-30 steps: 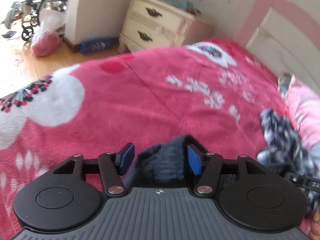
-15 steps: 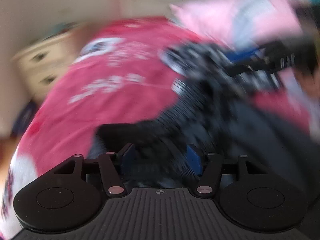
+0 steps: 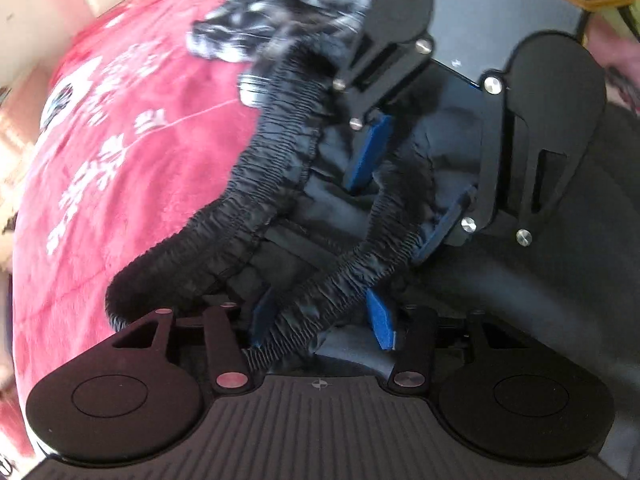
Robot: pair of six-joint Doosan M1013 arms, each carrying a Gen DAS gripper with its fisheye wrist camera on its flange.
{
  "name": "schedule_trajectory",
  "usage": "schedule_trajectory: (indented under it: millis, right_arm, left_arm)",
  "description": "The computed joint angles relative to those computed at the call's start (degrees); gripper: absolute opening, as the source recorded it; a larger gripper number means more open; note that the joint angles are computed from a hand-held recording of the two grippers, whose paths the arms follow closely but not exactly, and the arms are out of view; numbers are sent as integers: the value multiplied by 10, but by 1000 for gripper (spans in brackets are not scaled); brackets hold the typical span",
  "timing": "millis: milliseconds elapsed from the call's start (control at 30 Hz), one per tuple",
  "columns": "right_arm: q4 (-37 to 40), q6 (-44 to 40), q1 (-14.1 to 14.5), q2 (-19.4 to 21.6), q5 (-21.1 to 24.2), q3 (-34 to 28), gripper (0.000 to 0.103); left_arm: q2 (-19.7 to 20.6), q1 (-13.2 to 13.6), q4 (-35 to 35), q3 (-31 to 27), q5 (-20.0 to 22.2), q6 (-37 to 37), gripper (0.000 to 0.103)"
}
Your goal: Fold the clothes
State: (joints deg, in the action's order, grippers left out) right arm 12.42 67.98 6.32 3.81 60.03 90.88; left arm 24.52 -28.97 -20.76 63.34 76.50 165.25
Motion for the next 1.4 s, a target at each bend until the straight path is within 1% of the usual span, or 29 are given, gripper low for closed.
schedule_trajectory:
  millis: [33, 67, 100, 167, 200, 267, 333, 367, 467, 600, 667, 700, 767, 800, 867, 933, 1000, 1067, 1100, 1133, 1167, 1233, 1300, 1400]
  right_arm:
    - [-8, 0, 3, -1, 0, 0, 41]
    - [-16, 1, 6, -3, 0, 0, 33]
    - [-23, 1, 8, -6, -3, 1, 22]
    - [-39, 7, 15, -21, -28, 12, 16]
    - [-48, 13, 19, -28, -41, 18, 13]
    - [-73, 34, 28, -40, -69, 29, 12]
    - [-109, 64, 38, -51, -97, 38, 11]
    - [-125, 78, 41, -55, -108, 42, 11]
    - [-163, 118, 43, -57, -133, 43, 11]
    - [-195, 160, 35, -43, -146, 28, 11]
    - [-204, 176, 30, -34, -146, 19, 11]
    - [-207, 184, 27, -28, -146, 15, 11]
    - [-214, 205, 25, -16, -146, 8, 11]
    - [-213, 214, 22, -10, -145, 6, 11]
    - [-219, 236, 21, 4, -135, 6, 12]
    - [-235, 259, 23, 16, -128, 10, 13]
    - [-242, 284, 25, 13, -135, 15, 14]
    - [-243, 301, 24, 8, -142, 20, 22]
    - [-241, 306, 22, 4, -147, 22, 33]
    - [-240, 310, 21, 0, -152, 25, 39]
    - [-239, 316, 19, -5, -156, 29, 46]
    - [-232, 331, 16, -18, -165, 36, 58]
    - [-224, 348, 13, -33, -174, 43, 61]
    - [-240, 407, 17, -68, -203, 67, 65]
  left_arm:
    - [-1, -2, 5, 2, 0, 4, 51]
    - [-2, -2, 7, 3, 1, 5, 49]
    - [-3, -2, 4, 4, 1, -1, 47]
    - [-6, 0, -2, 8, -1, -9, 35]
    - [-10, 1, -8, 16, -6, -10, 32]
    - [-18, 6, -24, 26, -13, -21, 19]
    - [-22, 13, -49, 31, -15, -45, 13]
    - [-25, 16, -62, 34, -20, -54, 11]
    - [-34, 18, -84, 42, -56, -62, 8]
    - [-31, 9, -75, 30, -98, -74, 8]
    - [-25, 1, -56, 20, -116, -90, 8]
    - [-22, -4, -43, 18, -129, -98, 9]
    - [-21, -14, -12, 25, -172, -110, 10]
    - [-17, -18, 5, 25, -181, -128, 13]
    - [-12, -26, 39, 29, -201, -155, 26]
    - [-19, -24, 33, 42, -212, -153, 30]
    - [-26, -14, 12, 45, -201, -142, 35]
    - [-35, -1, -7, 47, -190, -129, 44]
    - [-35, 6, -14, 44, -185, -124, 47]
    - [-31, 9, -16, 39, -184, -126, 52]
    - [-31, 13, -17, 37, -183, -135, 54]
    - [-28, 23, -23, 29, -174, -160, 54]
    - [-24, 27, -19, 26, -178, -186, 54]
    - [-19, 29, -8, 23, -190, -220, 54]
